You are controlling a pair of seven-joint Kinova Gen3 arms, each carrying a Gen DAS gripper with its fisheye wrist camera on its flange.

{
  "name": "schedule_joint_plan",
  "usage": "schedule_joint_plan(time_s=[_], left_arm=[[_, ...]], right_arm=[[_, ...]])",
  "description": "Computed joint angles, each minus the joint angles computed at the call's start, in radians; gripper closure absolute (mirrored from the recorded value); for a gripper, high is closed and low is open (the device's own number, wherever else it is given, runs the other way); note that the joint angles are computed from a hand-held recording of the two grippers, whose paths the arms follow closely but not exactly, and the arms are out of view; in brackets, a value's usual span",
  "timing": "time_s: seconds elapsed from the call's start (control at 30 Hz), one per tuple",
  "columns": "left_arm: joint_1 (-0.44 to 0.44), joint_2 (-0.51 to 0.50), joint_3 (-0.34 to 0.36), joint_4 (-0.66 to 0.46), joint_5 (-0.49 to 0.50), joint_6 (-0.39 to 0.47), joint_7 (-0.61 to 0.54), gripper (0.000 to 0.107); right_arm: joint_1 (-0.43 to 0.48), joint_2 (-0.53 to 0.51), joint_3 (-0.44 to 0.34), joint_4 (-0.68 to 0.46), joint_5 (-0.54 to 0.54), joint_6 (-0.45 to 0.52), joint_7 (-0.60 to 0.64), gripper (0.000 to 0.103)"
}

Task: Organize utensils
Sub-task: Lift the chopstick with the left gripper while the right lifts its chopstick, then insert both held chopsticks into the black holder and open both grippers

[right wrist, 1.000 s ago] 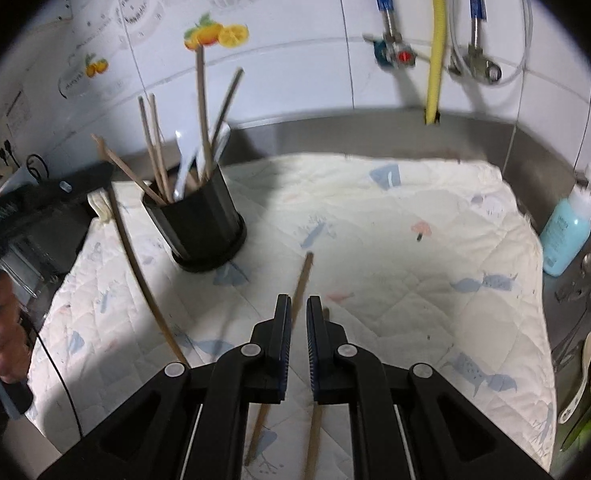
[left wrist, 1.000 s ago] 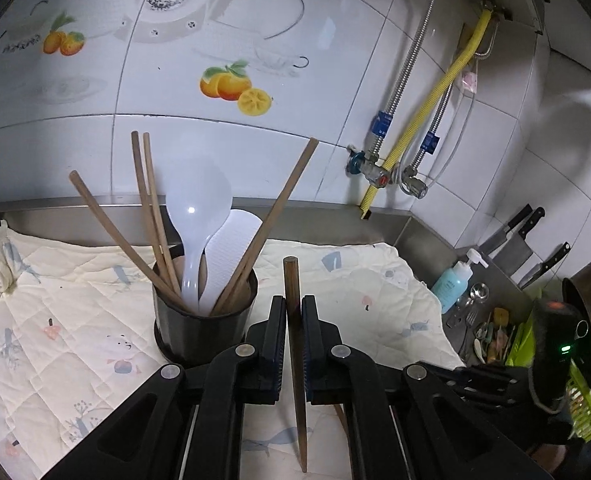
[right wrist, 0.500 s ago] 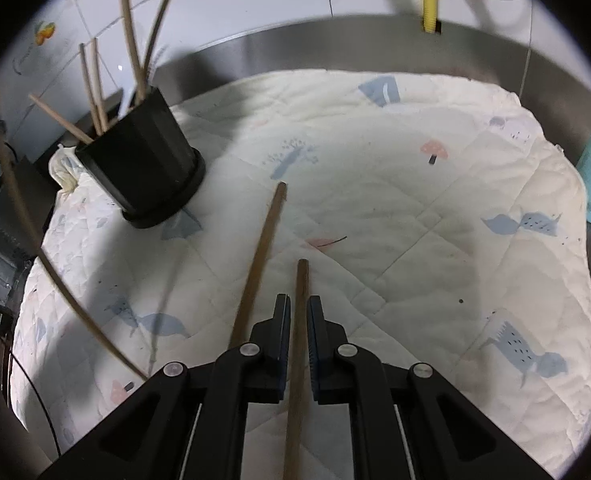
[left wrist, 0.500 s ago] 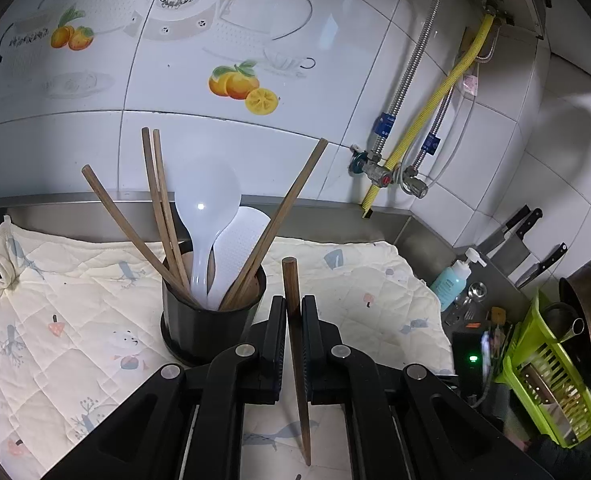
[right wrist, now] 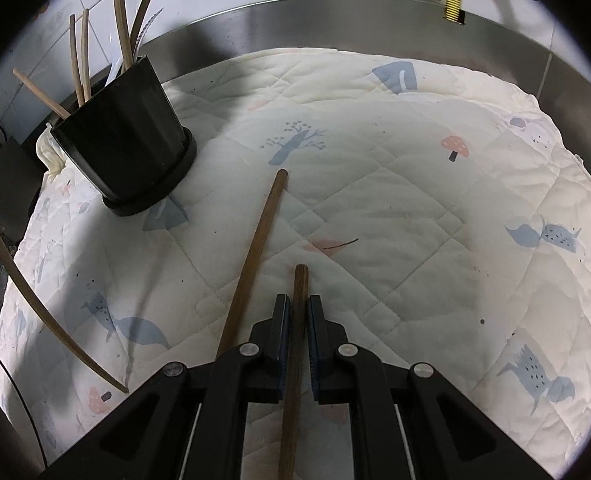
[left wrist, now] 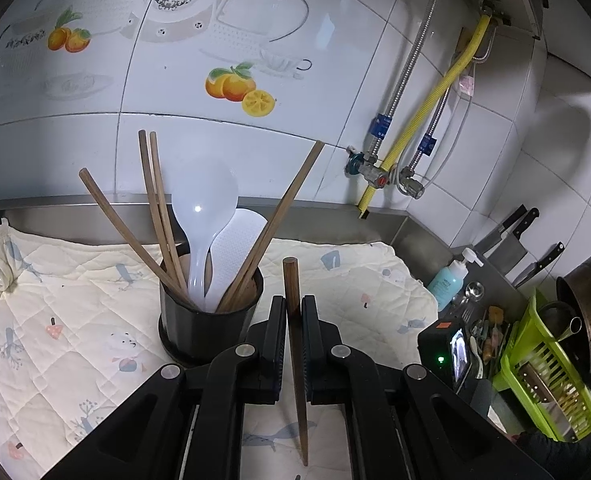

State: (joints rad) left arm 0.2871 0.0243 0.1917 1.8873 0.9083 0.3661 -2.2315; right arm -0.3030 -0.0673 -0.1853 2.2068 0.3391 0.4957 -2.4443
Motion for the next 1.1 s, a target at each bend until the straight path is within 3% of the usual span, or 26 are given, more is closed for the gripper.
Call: schedule_joint_plan(time_s=[0.17, 0.3, 0.57, 0.9, 1.1], left_arm=[[0.002, -0.008, -0.001, -0.005, 0.012, 0.0, -0.012, 0.101], [0.004, -0.027, -0.012, -0.004, 0.038, 0.0, -0.035, 0.101], [0.019, -0.093, -0.06, -0.018, 0.06, -0.005, -0.05, 0.101], [0.055, -0.135, -0.127, -0.08, 0.029, -0.048, -0.043, 0.101], [0.053, -0.109, -0.12, -0.132, -0.046, -0.1, 0.02, 0.101]], right_arm=[[0.002, -0.012, -0.009, 0.005, 0.023, -0.009, -0.036, 0.093], [0.013, -0.079, -0.042, 0.014, 0.063, -0.005, -0.083, 0.093], [0.089, -0.235, -0.175, -0.004, 0.118, 0.04, -0.135, 0.094], [0.182, -0.368, -0.264, -0.037, 0.072, 0.041, -0.065, 0.094], [0.24, -0.411, -0.292, -0.072, 0.037, 0.025, -0.006, 0.094]])
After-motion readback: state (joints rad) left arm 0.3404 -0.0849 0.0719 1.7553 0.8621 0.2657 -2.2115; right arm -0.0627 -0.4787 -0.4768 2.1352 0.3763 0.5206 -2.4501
